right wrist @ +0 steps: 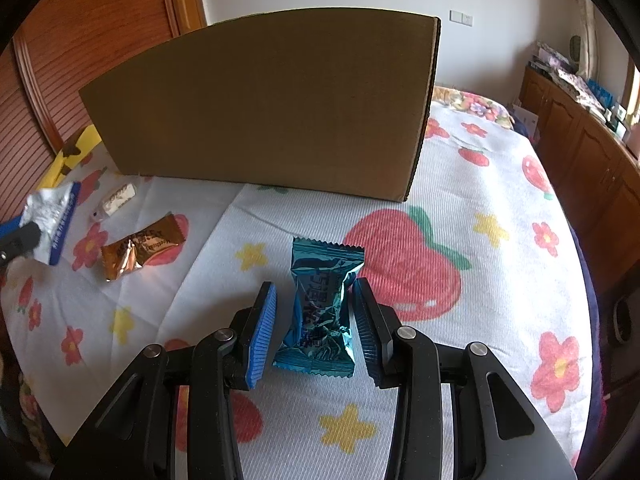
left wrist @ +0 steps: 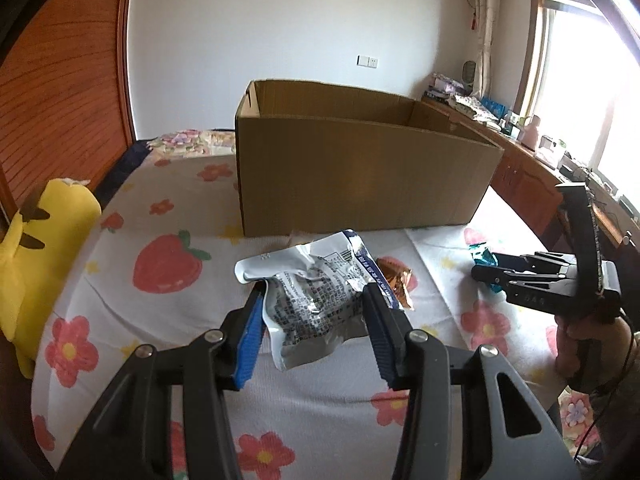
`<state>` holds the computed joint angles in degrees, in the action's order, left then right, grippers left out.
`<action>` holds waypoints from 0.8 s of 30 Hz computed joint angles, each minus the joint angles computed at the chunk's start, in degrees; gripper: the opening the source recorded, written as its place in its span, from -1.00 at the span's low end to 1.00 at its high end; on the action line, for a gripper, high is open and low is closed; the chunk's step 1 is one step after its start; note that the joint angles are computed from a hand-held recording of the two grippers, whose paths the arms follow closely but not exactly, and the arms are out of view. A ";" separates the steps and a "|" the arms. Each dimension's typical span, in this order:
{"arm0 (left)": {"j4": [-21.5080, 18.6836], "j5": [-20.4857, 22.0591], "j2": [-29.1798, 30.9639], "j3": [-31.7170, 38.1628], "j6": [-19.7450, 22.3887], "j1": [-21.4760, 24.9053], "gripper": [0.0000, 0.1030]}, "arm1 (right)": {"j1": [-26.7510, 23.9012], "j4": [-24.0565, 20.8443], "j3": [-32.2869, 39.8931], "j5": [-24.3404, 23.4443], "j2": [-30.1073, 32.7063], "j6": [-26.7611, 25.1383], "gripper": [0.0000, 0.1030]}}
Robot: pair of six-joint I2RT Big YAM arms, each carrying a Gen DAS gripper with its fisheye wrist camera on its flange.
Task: Organize snacks
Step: 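Lift the silver foil pouch with the left gripper while the right lifts the teal candy toward the box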
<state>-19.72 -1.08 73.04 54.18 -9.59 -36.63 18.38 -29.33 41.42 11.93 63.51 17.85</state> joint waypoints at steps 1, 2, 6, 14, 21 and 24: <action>0.06 -0.11 -0.23 0.05 0.12 -0.12 -0.10 | 0.17 -0.04 0.11 0.30 0.14 0.15 -0.35; 0.13 -0.21 -0.52 -0.03 0.03 -0.29 -0.10 | 0.20 -0.33 0.20 1.08 0.14 0.66 -0.53; 0.19 0.04 -1.29 -0.45 -0.03 -0.76 -0.10 | -2.32 1.30 -0.71 -4.40 -1.03 0.91 -0.64; 0.30 0.46 -2.08 -0.46 -0.20 -0.92 -0.10 | -2.41 -0.44 -0.87 -5.10 -5.16 0.03 -0.65; 0.68 0.18 -2.97 0.18 -0.21 -1.44 -0.10 | 1.40 -3.53 -0.16 -1.86 -10.22 -0.35 -0.65; 0.75 -0.05 -3.23 0.63 0.04 -1.63 -0.10 | 2.93 -4.48 0.47 -0.58 -11.46 -0.78 -0.65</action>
<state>-18.97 -1.13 69.81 54.81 -9.55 -38.26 21.31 -33.81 41.89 11.35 52.05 17.07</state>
